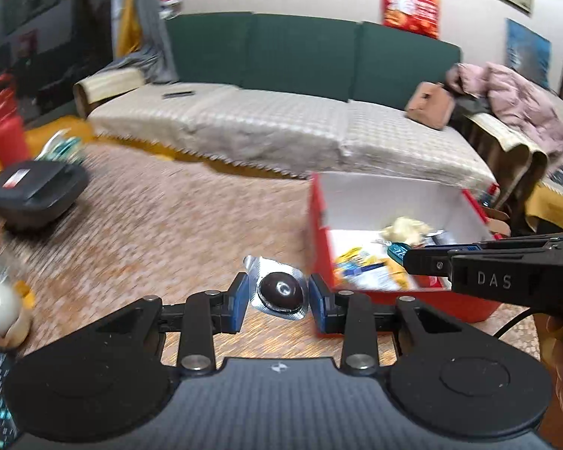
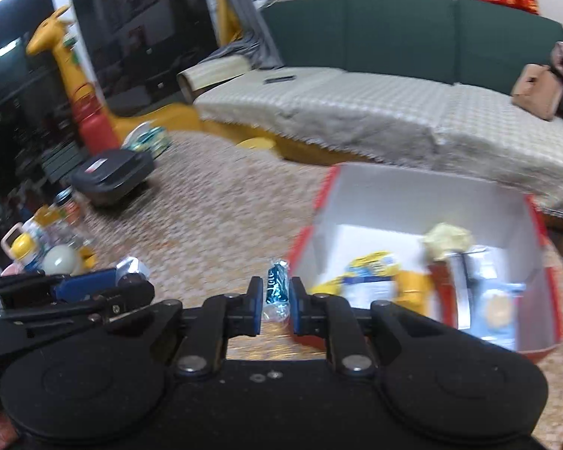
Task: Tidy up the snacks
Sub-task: 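Carry both small snacks over into the red box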
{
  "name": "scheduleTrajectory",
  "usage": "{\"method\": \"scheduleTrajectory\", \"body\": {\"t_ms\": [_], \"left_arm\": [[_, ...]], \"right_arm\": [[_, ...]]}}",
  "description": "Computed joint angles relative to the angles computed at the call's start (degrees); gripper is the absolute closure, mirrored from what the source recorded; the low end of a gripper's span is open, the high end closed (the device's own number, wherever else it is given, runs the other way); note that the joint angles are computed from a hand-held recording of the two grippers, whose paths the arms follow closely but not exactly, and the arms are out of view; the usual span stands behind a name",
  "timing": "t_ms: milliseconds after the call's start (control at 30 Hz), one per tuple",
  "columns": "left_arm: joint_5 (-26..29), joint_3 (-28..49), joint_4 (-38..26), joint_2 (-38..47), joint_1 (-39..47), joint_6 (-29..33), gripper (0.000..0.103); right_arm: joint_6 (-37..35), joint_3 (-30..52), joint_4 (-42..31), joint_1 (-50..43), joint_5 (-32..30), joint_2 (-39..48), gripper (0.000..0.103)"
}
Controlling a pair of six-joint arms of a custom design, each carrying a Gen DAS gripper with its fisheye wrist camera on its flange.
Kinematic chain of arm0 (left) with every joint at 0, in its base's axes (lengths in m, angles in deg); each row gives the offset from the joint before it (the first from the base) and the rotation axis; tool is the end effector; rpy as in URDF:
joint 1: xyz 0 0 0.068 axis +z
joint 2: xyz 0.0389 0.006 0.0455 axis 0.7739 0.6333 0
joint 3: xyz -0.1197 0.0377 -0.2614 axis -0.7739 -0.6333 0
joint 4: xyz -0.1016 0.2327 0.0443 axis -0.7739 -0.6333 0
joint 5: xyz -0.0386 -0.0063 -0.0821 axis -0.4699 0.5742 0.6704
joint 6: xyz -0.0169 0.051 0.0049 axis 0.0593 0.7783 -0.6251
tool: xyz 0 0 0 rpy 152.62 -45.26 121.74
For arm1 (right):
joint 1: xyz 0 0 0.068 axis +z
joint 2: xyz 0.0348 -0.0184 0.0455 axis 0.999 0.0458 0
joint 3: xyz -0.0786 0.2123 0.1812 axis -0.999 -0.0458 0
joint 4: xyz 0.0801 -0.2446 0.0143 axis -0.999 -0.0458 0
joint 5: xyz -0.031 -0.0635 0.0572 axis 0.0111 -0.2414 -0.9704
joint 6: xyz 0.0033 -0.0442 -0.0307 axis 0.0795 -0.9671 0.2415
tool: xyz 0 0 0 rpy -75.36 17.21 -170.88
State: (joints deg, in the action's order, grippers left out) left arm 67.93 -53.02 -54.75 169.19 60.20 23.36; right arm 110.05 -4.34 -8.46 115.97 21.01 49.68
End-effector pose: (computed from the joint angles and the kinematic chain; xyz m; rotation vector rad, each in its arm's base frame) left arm 0.2923 0.0280 0.1150 0.6570 2.1671 -0.3933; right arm 0.2226 0.1082 0.1223 0.3486 2.3378 0.1634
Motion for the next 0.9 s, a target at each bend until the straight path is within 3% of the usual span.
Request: {"method": "scheduleTrajectory", "body": {"t_ms": [200, 467, 900], "left_arm": [[-6.11, 0.87, 1.76, 0.77, -11.71, -4.42, 0.069], [-13.30, 6.98, -0.33, 7.49, -22.28, -7.30, 0.069], [-18.15, 13.04, -4.00, 16.56, -27.30, -6.41, 0.069]], "right_arm": [[-3.50, -7.37, 4.74, -8.62, -2.62, -3.35, 0.089], [-8.43, -10.77, 12.93, -17.69, -7.55, 2.56, 0.089], [-11.58, -9.94, 18.57, -20.84, -10.89, 12.77, 0.089]]}}
